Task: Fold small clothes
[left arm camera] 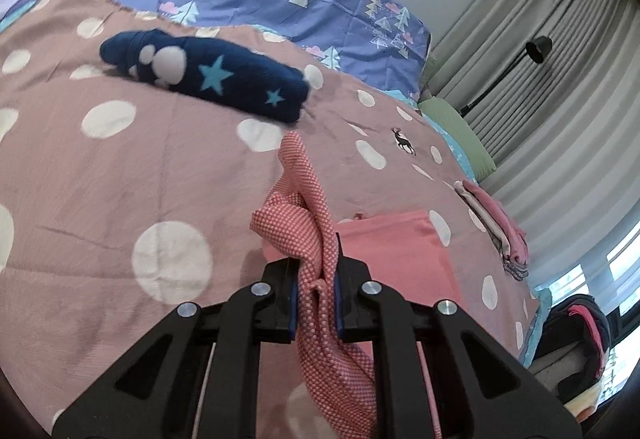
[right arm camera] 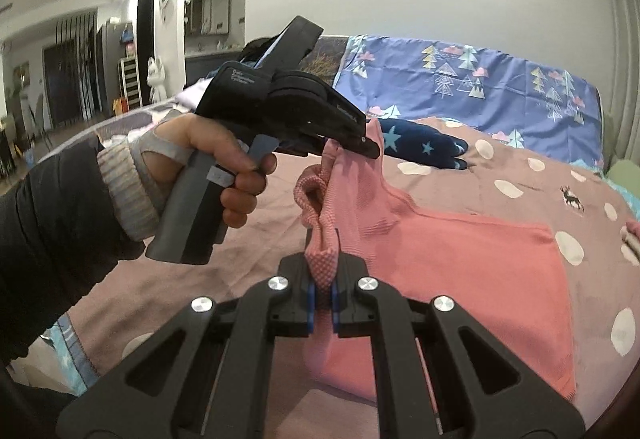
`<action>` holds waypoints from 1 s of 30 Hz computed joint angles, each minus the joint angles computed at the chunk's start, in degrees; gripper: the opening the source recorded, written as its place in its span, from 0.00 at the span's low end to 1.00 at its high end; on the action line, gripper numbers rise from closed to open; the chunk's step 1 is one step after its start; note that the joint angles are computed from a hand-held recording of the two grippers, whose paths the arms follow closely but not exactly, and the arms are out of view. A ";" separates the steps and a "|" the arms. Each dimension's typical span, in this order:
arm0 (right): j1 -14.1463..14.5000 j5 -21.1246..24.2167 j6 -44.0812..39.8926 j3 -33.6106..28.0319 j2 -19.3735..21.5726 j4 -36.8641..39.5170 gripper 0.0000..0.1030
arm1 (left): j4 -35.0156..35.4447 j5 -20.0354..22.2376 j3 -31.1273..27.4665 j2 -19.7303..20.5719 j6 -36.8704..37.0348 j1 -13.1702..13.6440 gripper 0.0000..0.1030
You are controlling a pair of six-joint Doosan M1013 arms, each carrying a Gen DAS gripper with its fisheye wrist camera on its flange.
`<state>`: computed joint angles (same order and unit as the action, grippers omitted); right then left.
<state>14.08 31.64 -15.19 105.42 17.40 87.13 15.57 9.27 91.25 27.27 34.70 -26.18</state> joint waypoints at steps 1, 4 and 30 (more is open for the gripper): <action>-0.65 0.82 0.40 -0.03 0.03 0.25 0.05 | 1.37 0.66 -0.68 0.21 -1.11 -0.32 0.12; -2.86 3.33 2.27 -0.18 0.16 0.62 0.05 | 3.79 3.72 -4.02 1.53 -2.31 -1.61 0.12; -17.10 10.09 26.80 -4.09 7.05 -6.82 0.05 | -3.03 38.87 -43.37 24.58 17.18 -8.75 0.12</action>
<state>-3.02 41.73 11.61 101.33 24.45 80.31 12.54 48.14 47.88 51.85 51.88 -34.93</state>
